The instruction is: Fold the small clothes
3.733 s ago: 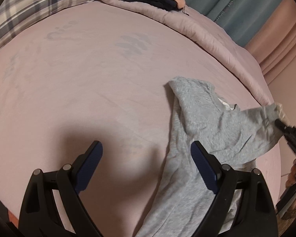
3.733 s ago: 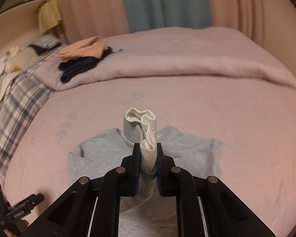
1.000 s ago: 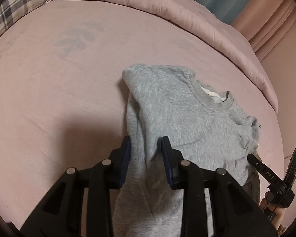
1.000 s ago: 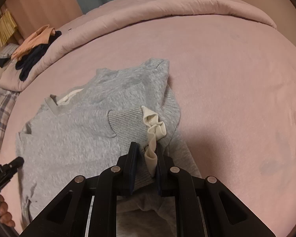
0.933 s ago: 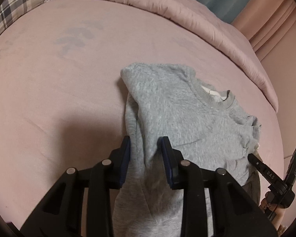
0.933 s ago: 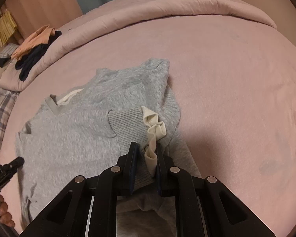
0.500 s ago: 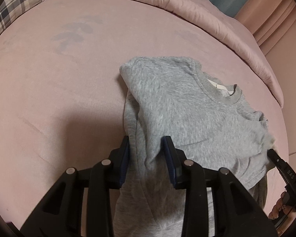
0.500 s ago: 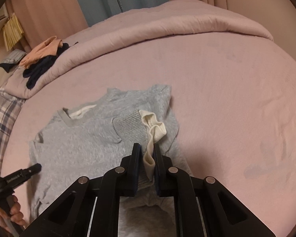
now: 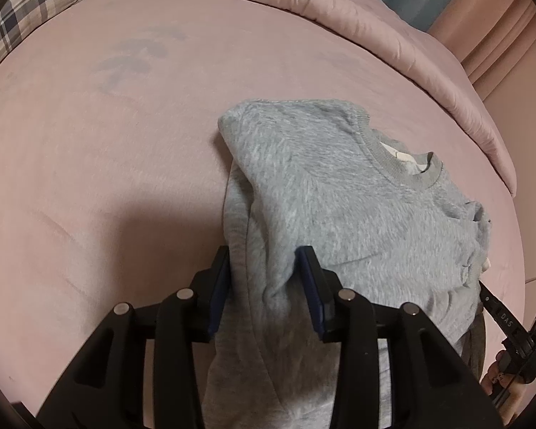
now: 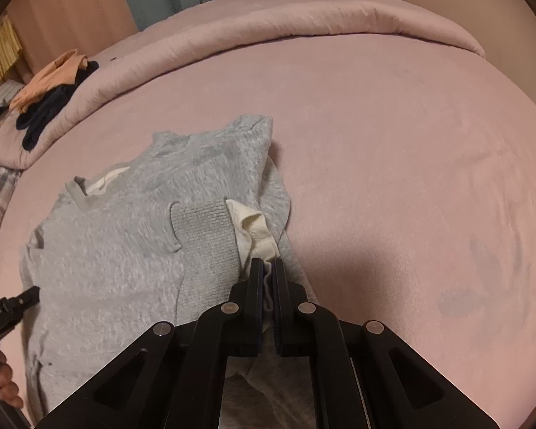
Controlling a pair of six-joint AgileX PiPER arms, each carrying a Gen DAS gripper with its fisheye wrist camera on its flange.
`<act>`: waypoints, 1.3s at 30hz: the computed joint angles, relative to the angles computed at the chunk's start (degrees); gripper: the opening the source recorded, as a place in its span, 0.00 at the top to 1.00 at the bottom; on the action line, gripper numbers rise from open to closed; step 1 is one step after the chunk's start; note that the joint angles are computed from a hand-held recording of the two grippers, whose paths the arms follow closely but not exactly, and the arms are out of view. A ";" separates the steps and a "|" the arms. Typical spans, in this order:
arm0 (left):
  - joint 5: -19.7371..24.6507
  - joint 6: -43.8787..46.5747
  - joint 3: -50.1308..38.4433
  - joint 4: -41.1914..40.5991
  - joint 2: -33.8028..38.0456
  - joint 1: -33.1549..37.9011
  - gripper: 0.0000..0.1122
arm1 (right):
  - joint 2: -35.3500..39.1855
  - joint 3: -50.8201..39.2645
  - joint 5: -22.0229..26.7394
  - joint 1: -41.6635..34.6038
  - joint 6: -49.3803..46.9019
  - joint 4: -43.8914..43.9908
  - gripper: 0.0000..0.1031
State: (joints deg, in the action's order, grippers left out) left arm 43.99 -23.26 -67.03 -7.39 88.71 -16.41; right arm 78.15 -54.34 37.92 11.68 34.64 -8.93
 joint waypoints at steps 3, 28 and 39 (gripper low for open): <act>1.00 0.36 0.00 -0.34 -0.80 0.10 0.63 | 0.15 -0.18 0.24 0.48 0.83 -0.62 0.96; 9.02 -6.78 11.26 3.27 -29.58 -10.45 0.21 | -18.47 -1.31 17.12 13.03 7.67 -11.99 0.41; 14.70 -16.78 21.08 5.72 -40.11 -18.81 0.20 | -29.54 4.74 24.36 20.88 14.60 -13.11 0.31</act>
